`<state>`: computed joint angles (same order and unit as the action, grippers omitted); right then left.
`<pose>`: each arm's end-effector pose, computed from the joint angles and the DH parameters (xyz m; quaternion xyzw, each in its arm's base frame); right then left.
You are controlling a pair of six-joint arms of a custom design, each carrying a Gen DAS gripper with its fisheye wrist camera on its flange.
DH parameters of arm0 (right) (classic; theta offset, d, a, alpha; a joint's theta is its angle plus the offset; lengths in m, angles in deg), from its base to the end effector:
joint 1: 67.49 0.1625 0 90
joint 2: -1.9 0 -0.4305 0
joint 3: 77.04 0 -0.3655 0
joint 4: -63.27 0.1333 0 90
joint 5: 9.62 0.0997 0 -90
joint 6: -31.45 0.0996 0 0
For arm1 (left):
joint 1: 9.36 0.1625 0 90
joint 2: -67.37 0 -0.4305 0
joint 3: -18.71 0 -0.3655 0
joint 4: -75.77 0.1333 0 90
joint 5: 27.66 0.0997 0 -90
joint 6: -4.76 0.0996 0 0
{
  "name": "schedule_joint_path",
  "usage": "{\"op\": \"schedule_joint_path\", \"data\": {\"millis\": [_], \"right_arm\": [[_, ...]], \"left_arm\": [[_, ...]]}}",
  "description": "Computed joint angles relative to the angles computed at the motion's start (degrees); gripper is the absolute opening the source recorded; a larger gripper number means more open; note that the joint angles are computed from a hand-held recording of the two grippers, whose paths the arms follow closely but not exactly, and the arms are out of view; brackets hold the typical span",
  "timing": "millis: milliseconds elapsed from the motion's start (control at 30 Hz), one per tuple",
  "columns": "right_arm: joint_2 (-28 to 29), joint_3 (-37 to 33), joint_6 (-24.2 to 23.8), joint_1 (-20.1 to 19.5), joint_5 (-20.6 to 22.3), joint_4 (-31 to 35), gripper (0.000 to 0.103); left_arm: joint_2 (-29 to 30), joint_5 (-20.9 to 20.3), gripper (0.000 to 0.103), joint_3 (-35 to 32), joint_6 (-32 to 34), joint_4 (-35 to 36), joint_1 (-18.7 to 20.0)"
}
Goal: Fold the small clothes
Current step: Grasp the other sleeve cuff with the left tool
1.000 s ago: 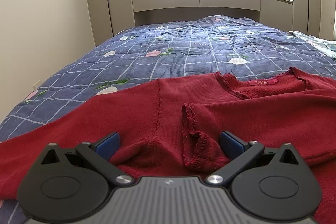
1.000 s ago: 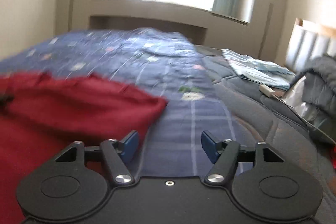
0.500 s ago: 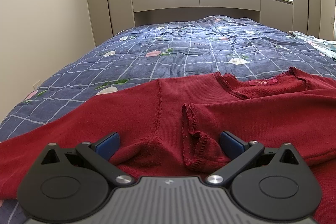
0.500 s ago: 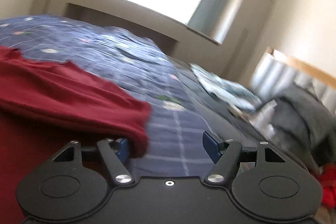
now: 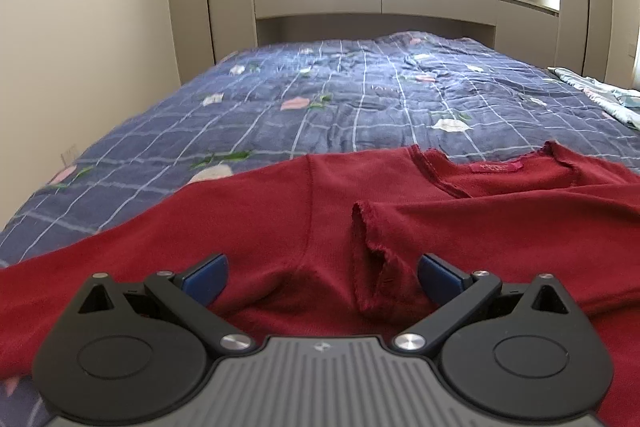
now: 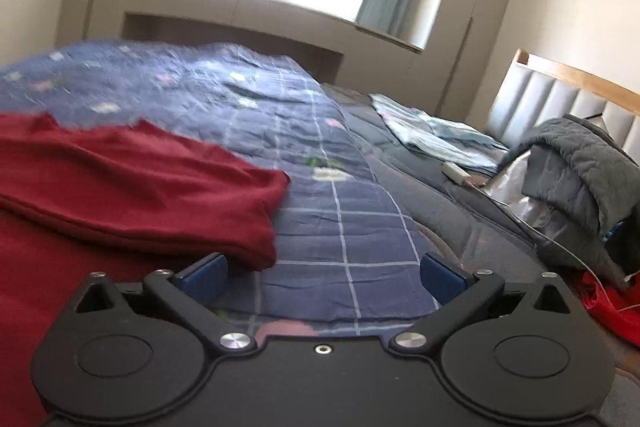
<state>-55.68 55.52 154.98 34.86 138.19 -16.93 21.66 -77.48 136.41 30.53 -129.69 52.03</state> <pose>0.1307 -0.3680 0.0784 0.0390 -0.6887 0.4768 0.5448 -0.0843 -0.5672 0.1364 0.2855 0.8341 -0.3556 0.3104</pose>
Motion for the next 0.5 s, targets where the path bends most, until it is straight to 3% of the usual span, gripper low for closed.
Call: {"op": "schedule_joint_path", "data": {"millis": [133,200,333,433,500], "right_arm": [[-1.78,0.39,5.81,4.87,0.76,7.92,0.102],[-1.44,-0.61,10.39,7.31,0.89,13.66,0.102],[1.98,-3.65,18.40,11.52,0.08,22.90,0.102],[5.51,-6.33,22.11,13.58,-1.00,27.88,0.102],[8.07,-8.20,23.19,14.43,-1.25,30.11,0.102]], "left_arm": [[-7.28,-1.36,0.103,4.36,-7.05,6.01,-1.02],[-11.25,0.28,0.103,7.06,-9.74,7.70,-1.63],[-17.58,7.61,0.103,11.19,-11.18,8.07,-2.00],[-19.18,17.00,0.103,12.18,-6.83,2.18,-1.04],[-19.57,21.15,0.103,11.11,-3.41,-2.45,1.14]]}}
